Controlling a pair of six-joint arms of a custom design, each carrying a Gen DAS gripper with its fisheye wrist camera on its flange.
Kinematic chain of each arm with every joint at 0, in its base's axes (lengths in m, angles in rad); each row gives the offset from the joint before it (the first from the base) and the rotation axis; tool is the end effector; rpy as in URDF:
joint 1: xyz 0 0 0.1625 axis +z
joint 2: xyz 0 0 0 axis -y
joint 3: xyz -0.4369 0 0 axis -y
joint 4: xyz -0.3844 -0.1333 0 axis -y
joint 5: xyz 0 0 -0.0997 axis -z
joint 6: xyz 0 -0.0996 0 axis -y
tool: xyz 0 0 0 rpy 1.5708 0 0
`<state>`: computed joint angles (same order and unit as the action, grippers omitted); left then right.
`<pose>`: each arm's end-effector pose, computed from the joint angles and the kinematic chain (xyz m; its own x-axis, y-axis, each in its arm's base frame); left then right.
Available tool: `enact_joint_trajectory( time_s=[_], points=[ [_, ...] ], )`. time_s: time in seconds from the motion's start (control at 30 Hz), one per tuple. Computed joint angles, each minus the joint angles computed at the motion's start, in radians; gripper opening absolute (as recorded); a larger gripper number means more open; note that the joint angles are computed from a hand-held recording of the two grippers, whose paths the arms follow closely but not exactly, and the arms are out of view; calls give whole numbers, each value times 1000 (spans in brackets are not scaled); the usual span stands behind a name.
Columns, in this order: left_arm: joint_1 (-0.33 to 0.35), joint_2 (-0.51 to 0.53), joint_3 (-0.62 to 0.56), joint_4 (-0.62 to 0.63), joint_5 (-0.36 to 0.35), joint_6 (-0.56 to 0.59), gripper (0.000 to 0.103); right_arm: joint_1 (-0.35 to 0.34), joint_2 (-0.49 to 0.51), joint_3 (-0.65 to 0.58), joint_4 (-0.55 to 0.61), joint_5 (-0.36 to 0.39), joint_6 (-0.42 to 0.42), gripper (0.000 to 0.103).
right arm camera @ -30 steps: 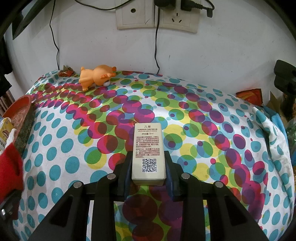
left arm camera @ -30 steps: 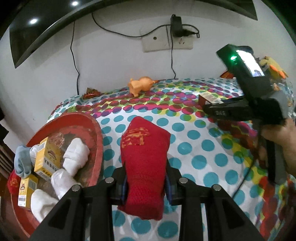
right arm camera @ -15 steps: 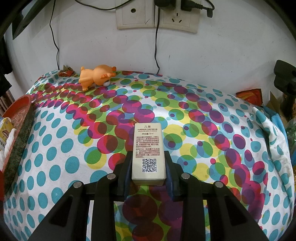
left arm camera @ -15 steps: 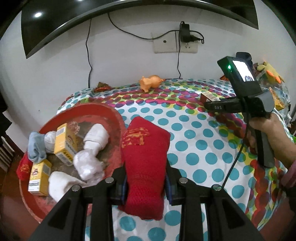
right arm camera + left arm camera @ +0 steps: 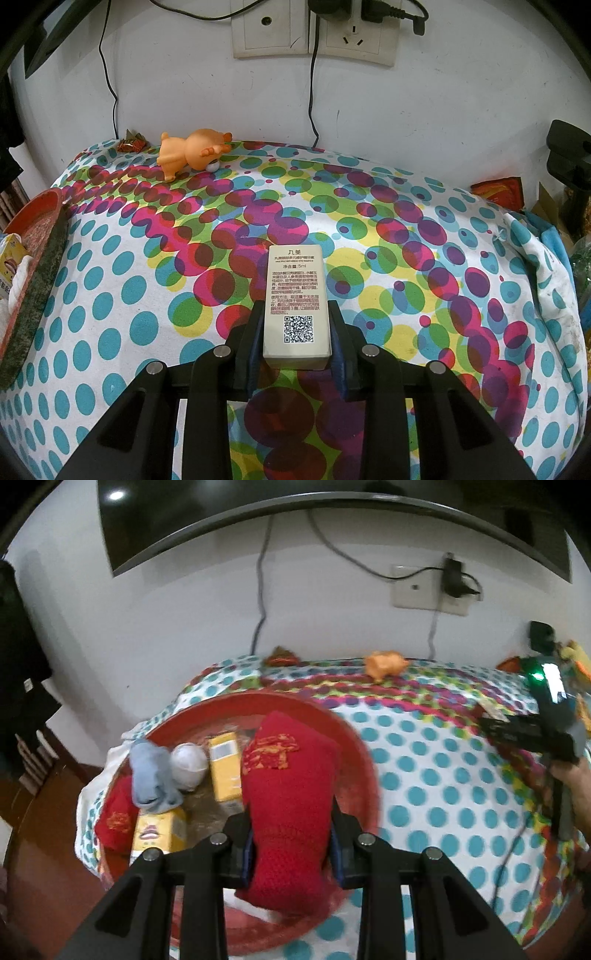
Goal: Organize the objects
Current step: 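Place the red sock on the tray with the left tool while the right holds the box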
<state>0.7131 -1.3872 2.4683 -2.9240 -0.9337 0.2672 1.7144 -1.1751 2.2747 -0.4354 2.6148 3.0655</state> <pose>-0.1600 -0.3930 0.2025 -0.4315 0.6519 -0.6236 0.8734 0.4748 -0.1079 0.0926 -0.3108 0.1138 -0.5866 0.5536 0.5912 -0.1332 0.6541 -0.7446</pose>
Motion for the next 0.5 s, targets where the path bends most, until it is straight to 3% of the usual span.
enact_joint_trajectory(
  time_s=[0.23,0.5],
  points=[
    [68,54,-58,-20,37,45,31,2,2,-2,2,3,3,30],
    [136,114,-148,-7,19,56,31,3,4,-3,1,4,5,30]
  ],
)
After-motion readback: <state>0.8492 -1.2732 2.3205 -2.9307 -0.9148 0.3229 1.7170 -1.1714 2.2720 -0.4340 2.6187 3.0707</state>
